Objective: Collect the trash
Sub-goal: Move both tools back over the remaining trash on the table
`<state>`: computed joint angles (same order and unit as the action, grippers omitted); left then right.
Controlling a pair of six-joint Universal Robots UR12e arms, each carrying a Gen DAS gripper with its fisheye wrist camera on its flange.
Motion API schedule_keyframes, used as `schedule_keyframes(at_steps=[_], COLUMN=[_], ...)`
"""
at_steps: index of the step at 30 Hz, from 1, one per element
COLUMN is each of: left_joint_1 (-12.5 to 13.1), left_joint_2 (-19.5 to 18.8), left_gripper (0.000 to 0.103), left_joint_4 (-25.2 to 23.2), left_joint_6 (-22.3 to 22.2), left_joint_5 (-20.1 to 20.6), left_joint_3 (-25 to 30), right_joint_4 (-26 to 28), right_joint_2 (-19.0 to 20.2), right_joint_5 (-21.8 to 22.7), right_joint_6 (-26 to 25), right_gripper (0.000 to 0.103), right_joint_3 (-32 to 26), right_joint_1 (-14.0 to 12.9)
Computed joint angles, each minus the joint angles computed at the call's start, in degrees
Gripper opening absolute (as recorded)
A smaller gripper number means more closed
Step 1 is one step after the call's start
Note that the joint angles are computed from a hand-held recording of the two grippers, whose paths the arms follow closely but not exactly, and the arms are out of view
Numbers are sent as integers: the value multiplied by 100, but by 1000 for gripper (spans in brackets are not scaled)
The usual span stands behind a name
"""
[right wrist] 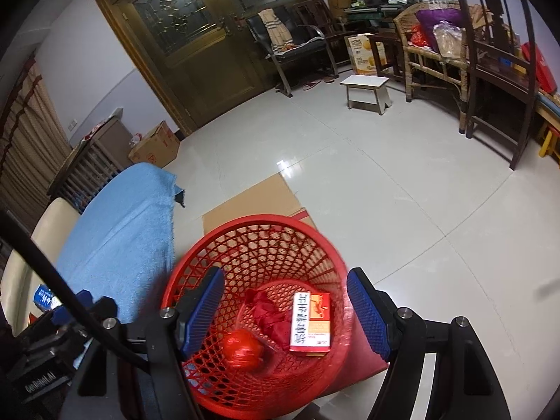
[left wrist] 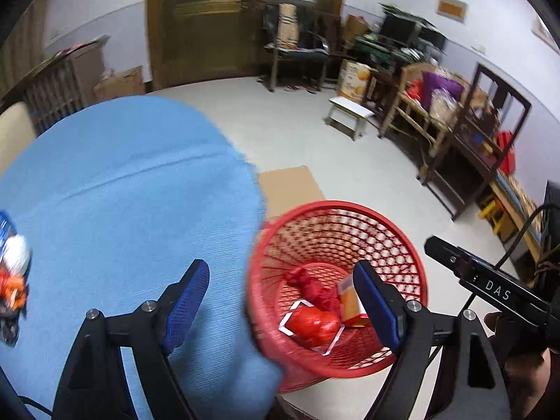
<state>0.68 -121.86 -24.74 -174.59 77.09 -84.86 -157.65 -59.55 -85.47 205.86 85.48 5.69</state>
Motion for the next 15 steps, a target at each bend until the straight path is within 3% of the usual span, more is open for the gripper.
schedule_keyframes(at_steps=[4, 15], left_joint_1=[267, 1029], left_joint_2=[194, 756], left_gripper=[85, 85], left_joint_4=[328, 1288], left_joint_6=[-380, -1234], left_joint_5=[104, 1052], left_joint_3=[-361, -1466], right_joint_4=[71, 562], right_joint_2=[57, 454], right_joint_5=[52, 413], right_joint_6=[-203, -1071], right_gripper=[76, 76], right_joint_3=[-128, -942], right_joint_1=[123, 683])
